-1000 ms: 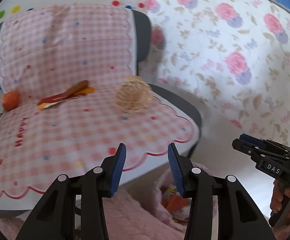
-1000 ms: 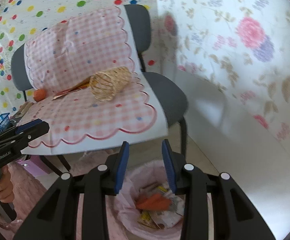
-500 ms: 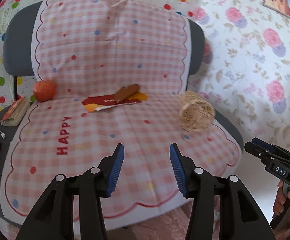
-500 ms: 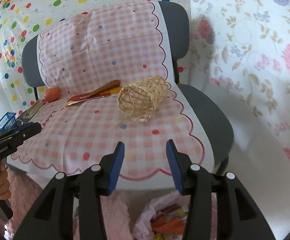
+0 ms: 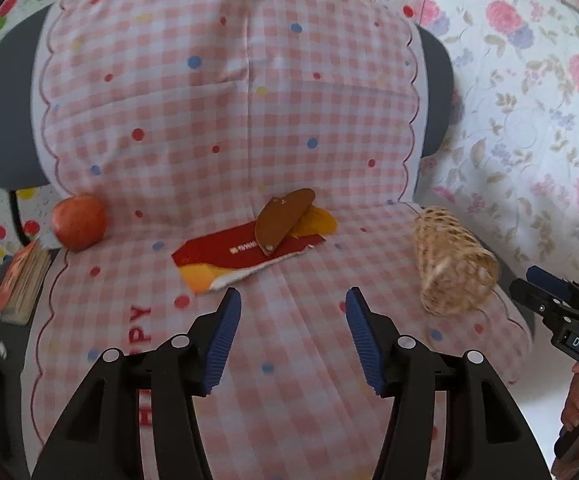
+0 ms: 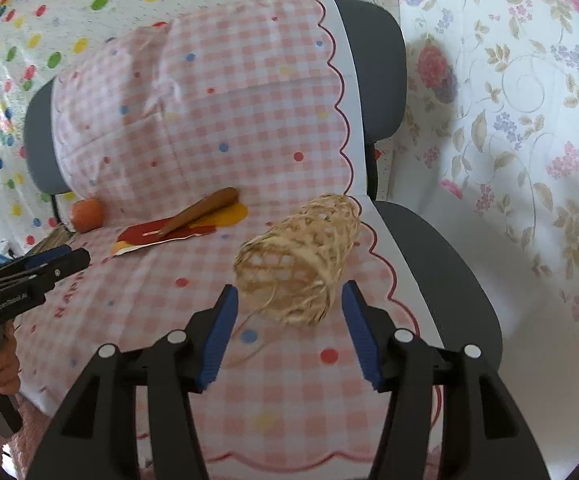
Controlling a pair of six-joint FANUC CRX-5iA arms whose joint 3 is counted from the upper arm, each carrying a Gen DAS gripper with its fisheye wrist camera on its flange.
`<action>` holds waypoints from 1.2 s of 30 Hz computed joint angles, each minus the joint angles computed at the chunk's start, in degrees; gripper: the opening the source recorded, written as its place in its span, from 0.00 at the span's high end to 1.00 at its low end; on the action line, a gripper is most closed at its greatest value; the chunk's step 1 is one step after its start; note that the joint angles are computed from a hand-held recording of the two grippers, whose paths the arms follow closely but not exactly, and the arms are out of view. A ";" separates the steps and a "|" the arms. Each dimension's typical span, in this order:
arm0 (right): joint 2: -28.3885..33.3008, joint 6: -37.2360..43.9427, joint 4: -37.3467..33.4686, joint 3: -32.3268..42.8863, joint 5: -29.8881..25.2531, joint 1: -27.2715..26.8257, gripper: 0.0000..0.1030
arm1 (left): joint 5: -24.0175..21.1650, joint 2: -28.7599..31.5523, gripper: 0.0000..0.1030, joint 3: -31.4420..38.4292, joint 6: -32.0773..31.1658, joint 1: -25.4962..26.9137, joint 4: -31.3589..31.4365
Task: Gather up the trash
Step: 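Grasp the brown leather sheath with the left tool while the right tool grasps the bamboo basket, then carry the sheath and bamboo basket with both tools toward the trash bin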
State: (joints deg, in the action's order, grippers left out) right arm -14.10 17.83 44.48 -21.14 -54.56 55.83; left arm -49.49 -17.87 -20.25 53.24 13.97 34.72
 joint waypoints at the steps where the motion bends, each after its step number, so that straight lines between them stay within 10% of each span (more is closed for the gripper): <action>1: 0.58 0.67 -0.69 0.42 0.42 -0.86 0.48 | 0.35 1.41 0.46 0.84 0.16 -0.43 -0.11; 23: 8.30 11.52 -9.45 6.53 9.20 -10.39 0.48 | -7.61 31.02 0.45 29.20 11.96 -7.42 -11.30; 36: 7.35 11.97 -8.80 5.96 8.55 -9.51 0.48 | -4.01 28.17 0.52 26.83 10.87 -7.50 -11.43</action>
